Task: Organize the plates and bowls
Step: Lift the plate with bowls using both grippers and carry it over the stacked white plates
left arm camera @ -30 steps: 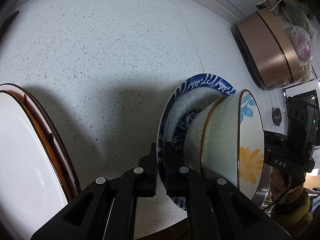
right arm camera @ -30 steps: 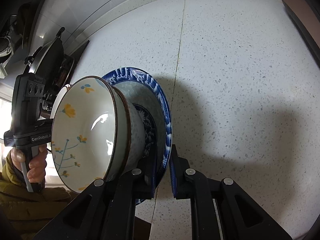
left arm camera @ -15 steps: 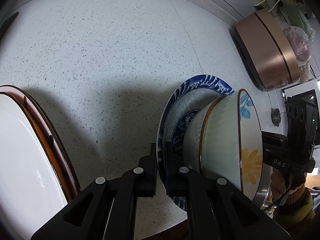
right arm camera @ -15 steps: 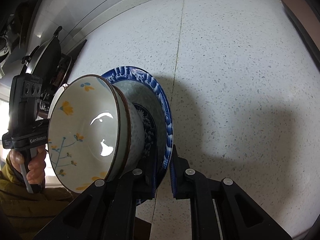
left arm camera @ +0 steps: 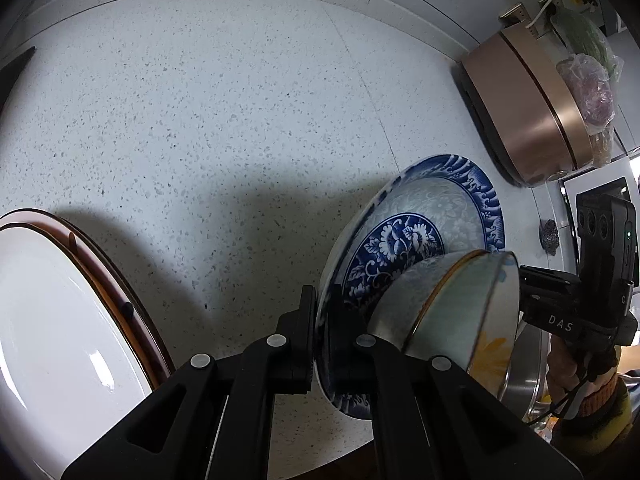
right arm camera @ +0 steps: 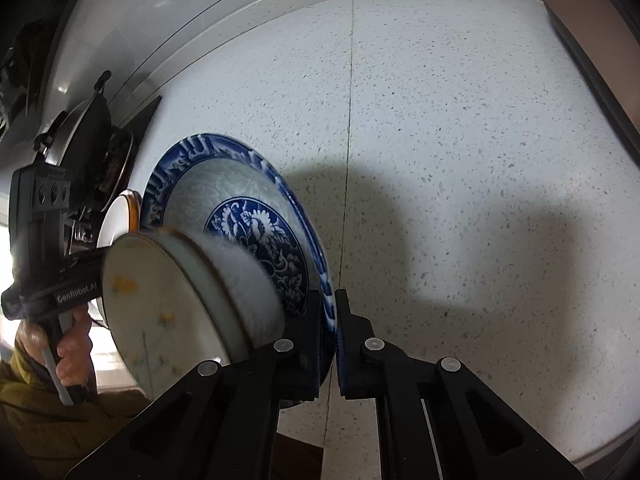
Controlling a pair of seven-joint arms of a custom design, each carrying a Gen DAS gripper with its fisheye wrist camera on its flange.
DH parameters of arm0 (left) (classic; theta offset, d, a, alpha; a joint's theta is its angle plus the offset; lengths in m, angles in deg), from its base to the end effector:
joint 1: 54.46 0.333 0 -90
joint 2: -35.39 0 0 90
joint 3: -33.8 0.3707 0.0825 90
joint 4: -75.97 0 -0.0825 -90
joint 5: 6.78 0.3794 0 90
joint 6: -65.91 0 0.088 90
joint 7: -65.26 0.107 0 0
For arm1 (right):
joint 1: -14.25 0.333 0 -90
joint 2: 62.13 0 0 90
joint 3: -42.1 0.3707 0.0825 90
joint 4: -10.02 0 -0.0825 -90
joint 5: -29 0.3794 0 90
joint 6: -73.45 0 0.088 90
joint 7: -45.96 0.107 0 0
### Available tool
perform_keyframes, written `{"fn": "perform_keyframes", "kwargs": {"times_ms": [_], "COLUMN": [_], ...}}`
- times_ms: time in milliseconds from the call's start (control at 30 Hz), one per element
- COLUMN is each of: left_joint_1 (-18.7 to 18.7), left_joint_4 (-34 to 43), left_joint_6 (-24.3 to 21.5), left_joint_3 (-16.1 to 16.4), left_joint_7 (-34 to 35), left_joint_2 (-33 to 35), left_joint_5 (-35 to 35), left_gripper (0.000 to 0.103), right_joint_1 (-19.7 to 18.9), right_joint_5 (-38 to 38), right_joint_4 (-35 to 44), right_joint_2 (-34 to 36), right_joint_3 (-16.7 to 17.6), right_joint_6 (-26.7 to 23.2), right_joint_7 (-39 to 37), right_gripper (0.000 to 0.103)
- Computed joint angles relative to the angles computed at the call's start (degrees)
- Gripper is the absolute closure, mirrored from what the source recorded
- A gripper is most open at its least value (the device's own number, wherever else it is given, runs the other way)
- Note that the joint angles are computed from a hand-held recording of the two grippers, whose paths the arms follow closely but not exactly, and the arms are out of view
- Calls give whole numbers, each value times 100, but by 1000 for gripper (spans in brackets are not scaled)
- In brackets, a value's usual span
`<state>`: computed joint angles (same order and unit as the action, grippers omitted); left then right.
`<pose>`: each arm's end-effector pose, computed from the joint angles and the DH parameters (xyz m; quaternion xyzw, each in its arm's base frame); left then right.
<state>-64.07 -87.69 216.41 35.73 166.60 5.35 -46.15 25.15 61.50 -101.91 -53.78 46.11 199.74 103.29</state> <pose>0.3281 -0.0291 0.4121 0.7556 -0.6037 0.2496 0.0485 0.5814 0.1718 0.4755 -0.8368 0.4901 0.1005 0.2223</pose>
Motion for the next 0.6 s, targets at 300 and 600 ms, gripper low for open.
{"fn": "perform_keyframes", "kwargs": {"times_ms": [300, 600], "left_joint_1": [-19, 264], "left_joint_4": [89, 190], "left_joint_6": [-112, -584], "left_joint_3": [90, 7], "left_joint_7": [180, 137], "left_joint_2": [254, 383], "left_joint_5": [-247, -289], "left_gripper": [101, 100], "right_joint_1": [-60, -193], "right_joint_5": [118, 301], "right_joint_4": [100, 376], "right_joint_2": [154, 428], "right_joint_3": [2, 38], "right_joint_6": [-77, -445], "right_joint_7": [147, -53], "right_gripper": [96, 92]}}
